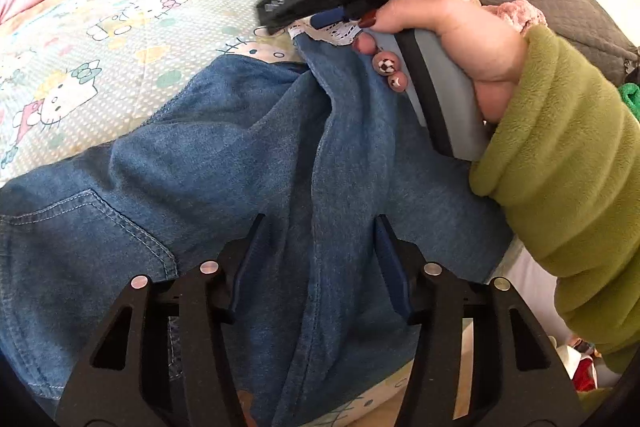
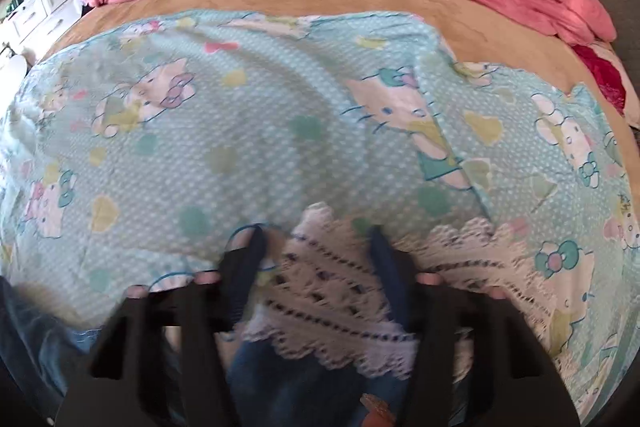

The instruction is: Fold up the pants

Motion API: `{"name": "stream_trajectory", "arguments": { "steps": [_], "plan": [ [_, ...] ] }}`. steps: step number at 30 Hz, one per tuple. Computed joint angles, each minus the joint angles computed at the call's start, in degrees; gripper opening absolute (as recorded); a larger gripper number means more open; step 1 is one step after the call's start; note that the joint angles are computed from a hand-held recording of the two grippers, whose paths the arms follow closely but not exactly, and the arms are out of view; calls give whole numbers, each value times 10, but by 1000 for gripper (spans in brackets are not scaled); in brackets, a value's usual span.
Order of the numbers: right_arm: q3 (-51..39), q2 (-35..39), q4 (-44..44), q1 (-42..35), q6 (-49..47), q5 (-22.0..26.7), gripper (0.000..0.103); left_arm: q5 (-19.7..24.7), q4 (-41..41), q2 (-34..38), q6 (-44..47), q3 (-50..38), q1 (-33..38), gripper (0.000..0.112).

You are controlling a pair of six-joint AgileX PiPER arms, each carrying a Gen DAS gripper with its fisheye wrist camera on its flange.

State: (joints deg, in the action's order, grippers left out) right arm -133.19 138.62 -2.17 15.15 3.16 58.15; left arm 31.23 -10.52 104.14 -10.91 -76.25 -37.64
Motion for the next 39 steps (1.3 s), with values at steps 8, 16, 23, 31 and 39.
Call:
{"name": "stream_trajectory", "arguments": {
  "steps": [8, 16, 23, 31, 39],
  "plan": [
    [232, -156, 121, -61, -68, -142, 14, -31, -11, -28, 13, 48, 0, 45],
    [423, -320, 259, -153, -184, -195, 14, -45, 86, -61, -72, 75, -23, 40],
    [541, -431, 318, -232, -254, -186, 14, -32, 133, -74, -76, 74, -42, 2],
    [653, -523, 380, -323, -336, -108, 14, -34, 192, -129, -100, 111, -52, 1],
    [757, -582, 362, -370, -360, -80, 14, -15, 187, -143, -67, 125, -73, 1]
  ]
}}
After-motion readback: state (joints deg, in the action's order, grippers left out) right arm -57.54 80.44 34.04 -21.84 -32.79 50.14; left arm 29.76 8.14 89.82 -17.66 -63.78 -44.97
